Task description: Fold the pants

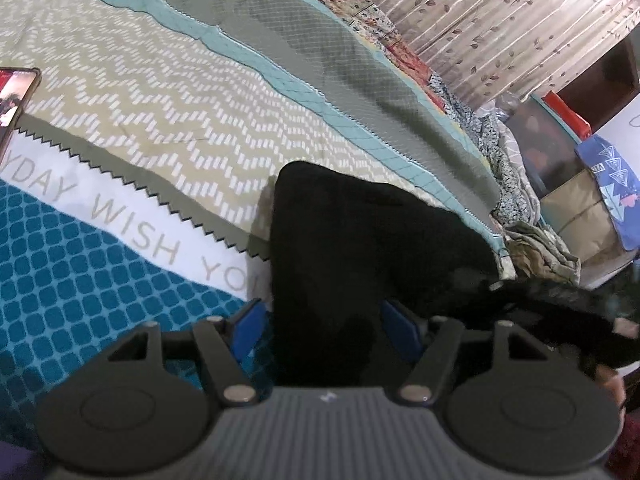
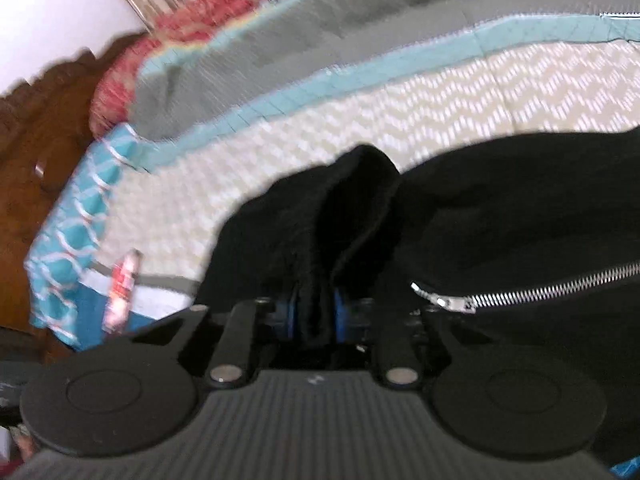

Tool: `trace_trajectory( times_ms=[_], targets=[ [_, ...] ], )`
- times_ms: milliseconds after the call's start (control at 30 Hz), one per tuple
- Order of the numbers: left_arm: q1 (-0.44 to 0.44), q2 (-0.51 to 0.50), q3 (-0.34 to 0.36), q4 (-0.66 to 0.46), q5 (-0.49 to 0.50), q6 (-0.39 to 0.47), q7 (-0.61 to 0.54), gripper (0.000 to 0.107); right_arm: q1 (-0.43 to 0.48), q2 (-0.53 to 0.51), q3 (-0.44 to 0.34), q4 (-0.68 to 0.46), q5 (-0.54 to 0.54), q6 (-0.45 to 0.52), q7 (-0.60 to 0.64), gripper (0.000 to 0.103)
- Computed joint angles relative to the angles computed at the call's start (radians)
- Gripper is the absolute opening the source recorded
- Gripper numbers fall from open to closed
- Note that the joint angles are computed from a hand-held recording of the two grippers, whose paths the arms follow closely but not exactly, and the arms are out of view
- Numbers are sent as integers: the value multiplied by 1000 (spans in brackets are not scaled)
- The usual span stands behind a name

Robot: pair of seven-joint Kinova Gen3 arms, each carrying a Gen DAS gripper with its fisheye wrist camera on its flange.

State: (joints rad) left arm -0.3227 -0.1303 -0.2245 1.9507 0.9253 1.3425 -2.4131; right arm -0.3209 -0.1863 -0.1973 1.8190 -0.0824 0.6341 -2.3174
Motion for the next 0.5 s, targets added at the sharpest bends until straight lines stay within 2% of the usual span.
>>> trace_trajectory(
  times_ms=[67, 200, 267, 367, 433, 500],
  targets=[
    [4, -8, 2, -7, 9, 3, 3, 65, 12, -42, 8, 8, 0, -33, -14, 19],
    [27, -30, 13, -18, 27, -1, 17, 70, 116, -176, -41, 32, 104, -39, -73, 19],
    [50, -37, 29, -22, 31, -16, 27, 75, 166, -242, -46, 56, 127, -13, -88, 19],
    [101, -42, 71, -29, 22, -60, 55, 75, 237, -325, -41, 117, 138, 40, -102, 19],
    [149, -43, 115, -33, 5, -110, 79, 75, 283, -349, -36, 163, 133, 71, -123, 21],
    [203, -36, 166, -39, -34, -173, 113, 75, 323, -331, -42, 197, 129, 117, -149, 28]
  ],
)
